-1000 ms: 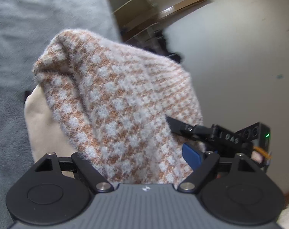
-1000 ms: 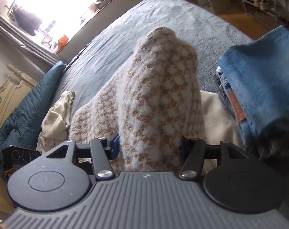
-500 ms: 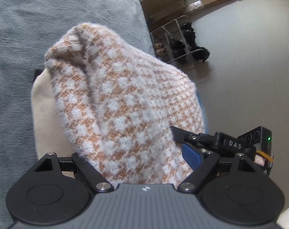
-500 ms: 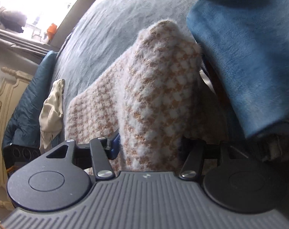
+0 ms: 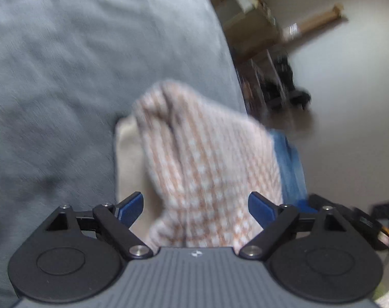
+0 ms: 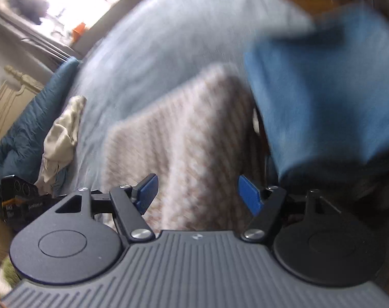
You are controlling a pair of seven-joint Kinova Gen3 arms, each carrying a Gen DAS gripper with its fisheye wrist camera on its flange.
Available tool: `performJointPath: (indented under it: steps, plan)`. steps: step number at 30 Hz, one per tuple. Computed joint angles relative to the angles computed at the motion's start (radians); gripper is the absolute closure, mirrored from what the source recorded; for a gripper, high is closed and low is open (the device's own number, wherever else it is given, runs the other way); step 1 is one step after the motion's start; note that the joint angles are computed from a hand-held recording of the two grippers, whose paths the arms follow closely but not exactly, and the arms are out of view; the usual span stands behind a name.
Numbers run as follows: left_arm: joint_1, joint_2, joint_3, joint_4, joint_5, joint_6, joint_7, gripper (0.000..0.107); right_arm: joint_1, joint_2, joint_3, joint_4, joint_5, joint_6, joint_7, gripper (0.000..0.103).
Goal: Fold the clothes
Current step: 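Carry the folded cardigan with both grippers beside the blue jeans stack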
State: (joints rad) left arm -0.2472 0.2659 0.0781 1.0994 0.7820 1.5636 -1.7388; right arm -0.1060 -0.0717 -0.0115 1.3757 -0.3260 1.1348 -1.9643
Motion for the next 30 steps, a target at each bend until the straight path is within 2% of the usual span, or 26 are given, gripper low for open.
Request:
performJointPath:
  steps: [2, 4, 6, 9, 10, 12, 13, 16, 18, 20, 22, 24, 26, 28, 30]
  plan:
    - [0.008, -0.027, -0.004, 0.001, 0.000, -0.074, -0.023, 0.018, -0.017, -0.035, -0.029, -0.009, 0.075, -0.067, 0.021, 0.036]
    - [0.017, -0.044, 0.001, 0.009, 0.020, -0.152, -0.074, 0.020, -0.043, -0.042, -0.052, -0.001, 0.118, -0.148, 0.071, 0.043]
    - [0.049, -0.041, 0.027, 0.015, 0.024, -0.230, -0.114, 0.025, -0.072, -0.033, -0.074, 0.009, 0.152, -0.180, 0.107, 0.062]
    - [0.119, -0.025, 0.048, 0.043, 0.021, -0.321, -0.172, 0.034, -0.096, -0.028, -0.067, 0.040, 0.135, -0.142, 0.174, 0.082]
    - [0.138, -0.015, 0.064, 0.046, 0.010, -0.344, -0.184, 0.036, -0.110, -0.030, -0.060, 0.054, 0.139, -0.122, 0.184, 0.083]
    - [0.188, -0.001, 0.065, 0.070, -0.052, -0.369, -0.201, 0.039, -0.114, -0.027, -0.098, 0.111, 0.195, -0.111, 0.165, 0.087]
    - [0.203, 0.012, 0.068, 0.071, -0.073, -0.365, -0.199, 0.048, -0.127, -0.027, -0.114, 0.151, 0.232, -0.124, 0.145, 0.088]
    - [0.221, 0.011, 0.079, 0.093, -0.110, -0.386, -0.243, 0.048, -0.135, -0.031, -0.171, 0.234, 0.333, -0.165, 0.106, 0.090]
    - [0.237, 0.021, 0.076, 0.045, -0.143, -0.360, -0.227, 0.048, -0.160, -0.026, -0.136, 0.204, 0.327, -0.151, 0.104, 0.090]
    - [0.236, 0.023, 0.077, 0.016, -0.143, -0.352, -0.216, 0.044, -0.159, -0.017, -0.099, 0.163, 0.279, -0.137, 0.123, 0.089]
    - [0.231, 0.013, 0.086, 0.019, -0.132, -0.381, -0.241, 0.039, -0.148, -0.019, -0.085, 0.127, 0.284, -0.189, 0.117, 0.089]
    - [0.265, 0.027, 0.078, -0.002, -0.180, -0.396, -0.228, 0.039, -0.131, -0.009, -0.096, 0.104, 0.352, -0.270, 0.074, 0.088]
    - [0.294, 0.058, 0.074, -0.028, -0.234, -0.390, -0.181, 0.044, -0.143, 0.040, -0.079, 0.087, 0.433, -0.341, 0.021, 0.088]
    - [0.303, 0.061, 0.078, -0.012, -0.254, -0.418, -0.181, 0.044, -0.184, 0.111, -0.036, 0.056, 0.514, -0.351, -0.025, 0.088]
    - [0.300, 0.051, 0.089, 0.019, -0.260, -0.448, -0.228, 0.044, -0.150, 0.202, -0.058, 0.004, 0.547, -0.297, -0.068, 0.091]
